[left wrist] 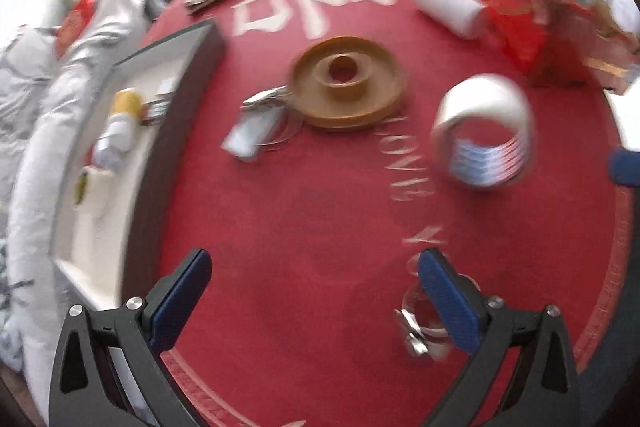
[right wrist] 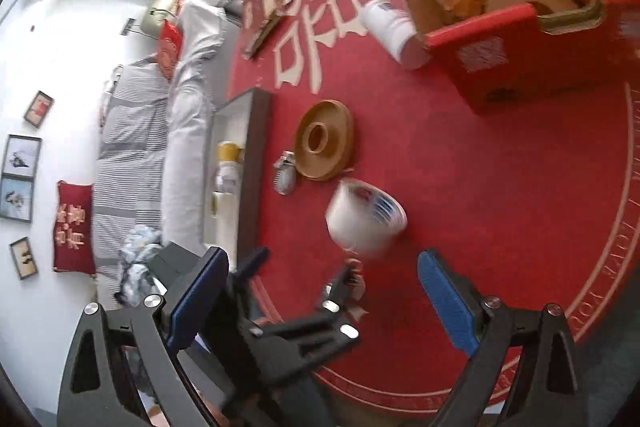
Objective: Organize rigid objects
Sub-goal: 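Move the right gripper to the white tape roll while the left approaches the metal hose clamp, then grasp the white tape roll by its rim with the right gripper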
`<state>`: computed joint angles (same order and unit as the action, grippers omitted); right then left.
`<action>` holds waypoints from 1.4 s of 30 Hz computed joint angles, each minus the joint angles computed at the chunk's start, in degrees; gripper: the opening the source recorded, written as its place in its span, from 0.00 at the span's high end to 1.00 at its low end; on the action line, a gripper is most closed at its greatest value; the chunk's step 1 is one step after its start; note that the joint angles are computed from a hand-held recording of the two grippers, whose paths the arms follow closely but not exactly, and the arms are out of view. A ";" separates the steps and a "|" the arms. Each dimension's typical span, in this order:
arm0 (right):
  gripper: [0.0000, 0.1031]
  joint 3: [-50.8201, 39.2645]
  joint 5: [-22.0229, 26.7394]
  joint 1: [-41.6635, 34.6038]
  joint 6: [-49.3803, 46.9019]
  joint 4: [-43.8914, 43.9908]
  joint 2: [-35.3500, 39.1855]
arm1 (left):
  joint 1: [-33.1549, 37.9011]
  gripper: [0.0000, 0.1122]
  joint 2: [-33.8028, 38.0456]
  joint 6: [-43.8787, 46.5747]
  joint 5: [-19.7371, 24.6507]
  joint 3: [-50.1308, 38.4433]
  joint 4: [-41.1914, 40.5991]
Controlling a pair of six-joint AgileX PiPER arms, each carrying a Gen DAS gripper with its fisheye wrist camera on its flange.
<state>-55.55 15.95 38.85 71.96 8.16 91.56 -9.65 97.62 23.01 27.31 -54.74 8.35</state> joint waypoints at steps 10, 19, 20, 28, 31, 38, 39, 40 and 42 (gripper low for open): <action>0.06 -3.06 10.88 3.73 14.97 -13.30 5.24 | 7.80 0.08 -1.64 16.19 4.95 -2.82 -17.18; 0.06 -2.99 14.88 4.70 17.58 -15.88 5.52 | -0.44 0.08 -0.42 9.23 1.78 0.71 -8.14; 0.06 -4.21 15.93 4.48 16.54 -15.97 6.18 | -0.53 0.08 -0.56 8.84 0.81 1.01 -8.55; 0.06 -20.76 23.56 0.47 -1.80 -13.09 16.78 | 2.49 0.08 1.88 4.74 -0.94 -1.22 -7.42; 0.06 -28.87 29.28 -0.52 -6.43 -14.16 22.60 | 5.23 0.08 3.68 8.04 2.51 -3.81 -13.54; 0.06 -38.36 37.40 -0.28 -9.79 -18.67 29.32 | 8.25 0.08 5.06 8.97 7.37 -5.76 -19.15; 0.06 -39.81 38.77 -0.17 -10.39 -19.55 30.29 | 8.32 0.08 5.02 8.45 7.35 -5.68 -19.12; 0.06 -40.89 39.78 -0.06 -10.80 -20.48 31.10 | 8.42 0.08 5.01 7.93 7.28 -5.60 -19.25; 0.07 -43.19 41.84 0.17 -11.81 -22.02 32.67 | 8.25 0.08 4.72 7.15 6.68 -5.01 -18.88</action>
